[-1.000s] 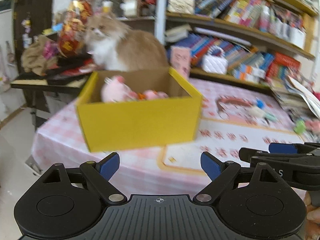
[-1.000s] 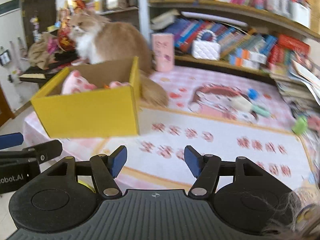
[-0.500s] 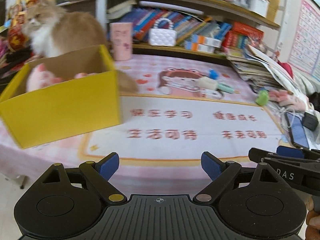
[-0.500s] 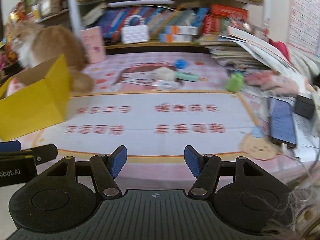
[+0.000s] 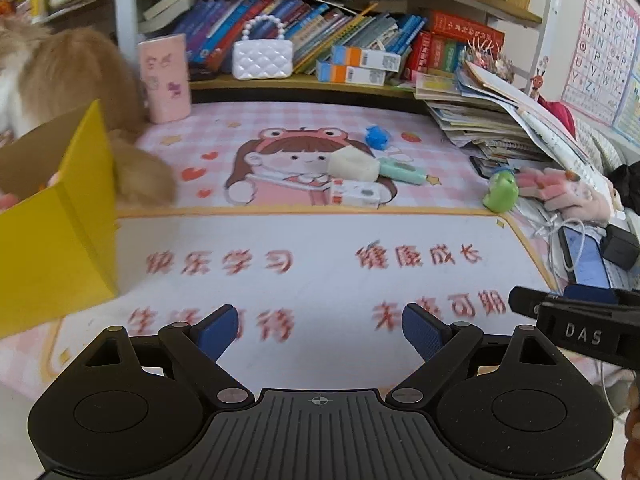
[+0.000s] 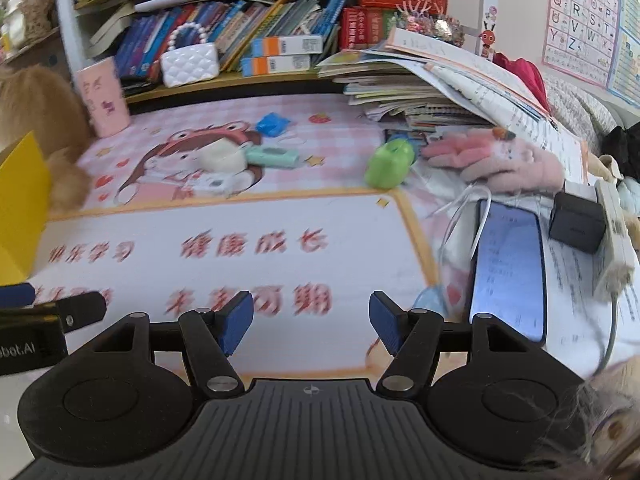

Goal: Organize objects
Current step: 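Withdraw both grippers from the box back over the table items, then grasp the green toy with the right gripper while the left gripper grasps the white staple box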

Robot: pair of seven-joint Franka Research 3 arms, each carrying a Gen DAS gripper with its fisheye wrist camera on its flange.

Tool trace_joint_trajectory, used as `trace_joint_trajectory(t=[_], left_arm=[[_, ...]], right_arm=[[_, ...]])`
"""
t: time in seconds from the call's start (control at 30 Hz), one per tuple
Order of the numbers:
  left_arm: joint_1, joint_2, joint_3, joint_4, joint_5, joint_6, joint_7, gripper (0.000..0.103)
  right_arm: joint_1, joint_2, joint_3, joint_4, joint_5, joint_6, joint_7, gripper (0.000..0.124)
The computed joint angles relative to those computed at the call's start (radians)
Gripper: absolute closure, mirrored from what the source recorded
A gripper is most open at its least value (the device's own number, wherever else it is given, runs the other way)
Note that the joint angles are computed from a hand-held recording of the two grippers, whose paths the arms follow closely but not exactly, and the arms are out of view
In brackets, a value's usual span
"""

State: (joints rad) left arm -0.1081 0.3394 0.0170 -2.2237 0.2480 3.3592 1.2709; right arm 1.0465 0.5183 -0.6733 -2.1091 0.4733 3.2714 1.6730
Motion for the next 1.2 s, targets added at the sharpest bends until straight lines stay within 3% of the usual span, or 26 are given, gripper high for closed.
trace_joint_trajectory(t=[0.17,0.47,0.73,0.83,1.0,1.13,1.2], left_arm=[[-0.212,0.113,0.181,0.164,-0.069,-0.049,0.004,0.012],[-0.287,0.308,0.261,0.473,-0.022,-0.183,-0.127,0.012],[-0.254,0.457,0.233,0.714,0.051,-0.324,-0.212,0.015],[-0.218,0.491,0.190,0.775,0.076,-0.367,-0.216,0.019],[-0.177,0.540,0.139,0.868,0.128,-0.434,-0.226,0.031],[-0.124,0.564,0.065,0.919,0.153,-0.463,-0.216,0.050],[-0.117,0.568,0.053,0.930,0.173,-0.477,-0.227,0.050]], right_arm=[[-0.171,0.047,0.096,0.117,-0.040,-0.036,0.007,0.059],[-0.378,0.182,0.175,0.380,-0.128,-0.152,0.122,0.051],[-0.519,0.319,0.221,0.633,-0.200,-0.265,0.237,0.050],[-0.552,0.358,0.229,0.706,-0.233,-0.304,0.278,0.050],[-0.617,0.407,0.278,0.807,-0.284,-0.360,0.318,0.050],[-0.653,0.444,0.307,0.874,-0.330,-0.393,0.353,0.053],[-0.680,0.454,0.342,0.897,-0.346,-0.402,0.353,0.054]])
